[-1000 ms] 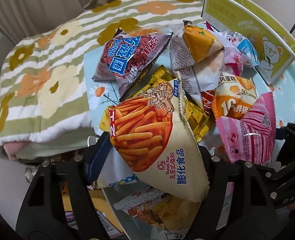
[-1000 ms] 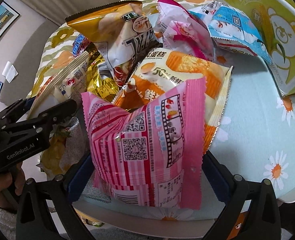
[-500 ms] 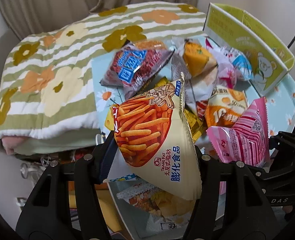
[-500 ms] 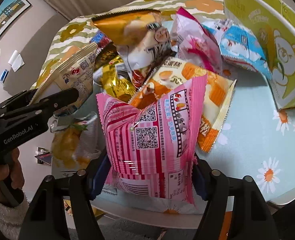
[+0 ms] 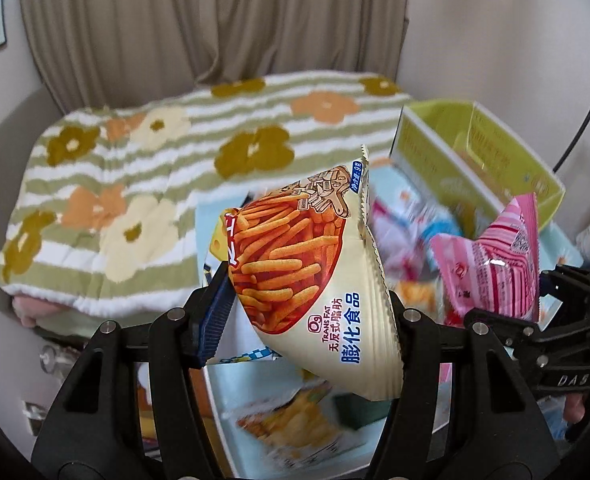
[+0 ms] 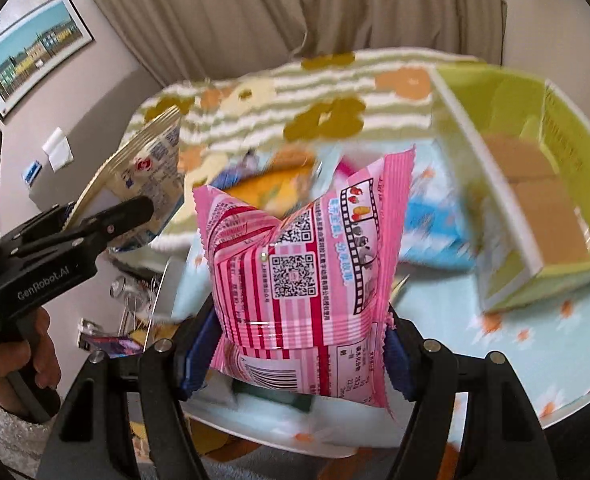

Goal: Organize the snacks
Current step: 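Carry both packets over the cardboard box and open both tools to drop them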

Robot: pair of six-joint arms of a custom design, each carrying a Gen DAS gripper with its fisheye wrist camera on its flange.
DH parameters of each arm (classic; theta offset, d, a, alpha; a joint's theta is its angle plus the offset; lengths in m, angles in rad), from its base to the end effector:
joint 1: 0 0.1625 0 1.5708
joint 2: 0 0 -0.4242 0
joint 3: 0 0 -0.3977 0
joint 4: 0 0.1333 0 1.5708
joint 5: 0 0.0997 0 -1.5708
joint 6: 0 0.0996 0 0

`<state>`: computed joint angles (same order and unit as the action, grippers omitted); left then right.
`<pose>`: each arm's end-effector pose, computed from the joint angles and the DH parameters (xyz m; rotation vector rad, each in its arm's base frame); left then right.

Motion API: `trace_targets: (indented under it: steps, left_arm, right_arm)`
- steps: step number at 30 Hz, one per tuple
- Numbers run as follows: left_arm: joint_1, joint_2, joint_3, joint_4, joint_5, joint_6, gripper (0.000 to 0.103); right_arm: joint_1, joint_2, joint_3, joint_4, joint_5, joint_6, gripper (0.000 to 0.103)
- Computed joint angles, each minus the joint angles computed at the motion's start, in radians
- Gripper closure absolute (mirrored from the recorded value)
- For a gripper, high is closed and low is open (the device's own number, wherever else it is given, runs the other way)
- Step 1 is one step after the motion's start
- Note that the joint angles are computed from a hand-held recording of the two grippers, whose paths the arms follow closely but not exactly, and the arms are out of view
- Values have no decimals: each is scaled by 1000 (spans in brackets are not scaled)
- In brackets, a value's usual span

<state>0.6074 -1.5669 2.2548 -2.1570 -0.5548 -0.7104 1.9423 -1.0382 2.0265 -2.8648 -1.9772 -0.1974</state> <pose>-0.2063 -0.4088 0.2719 0.3473 2.2252 -0.8539 0.2896 -0.4847 0.1386 0.6822 -2.6416 0.4673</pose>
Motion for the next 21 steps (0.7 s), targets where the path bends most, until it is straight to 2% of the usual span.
trace_targets:
  steps: [5,12,15,21]
  left_arm:
    - [-38,138,-75,-106,58,19,47]
    - [-58,429,-250,-328,83,113,47]
    - [-46,559,-354,-417,57,168,47]
    - [-13,748,-538,-437,-13,212,47]
  right_arm:
    - [-46,-69,-45,6,20,-113,35]
    - [-150,-179,-123,119,47,-234,35]
    - [-190,-189,-178,170,42,-272,35]
    - [-259,-183,-271,254,15,-302,35]
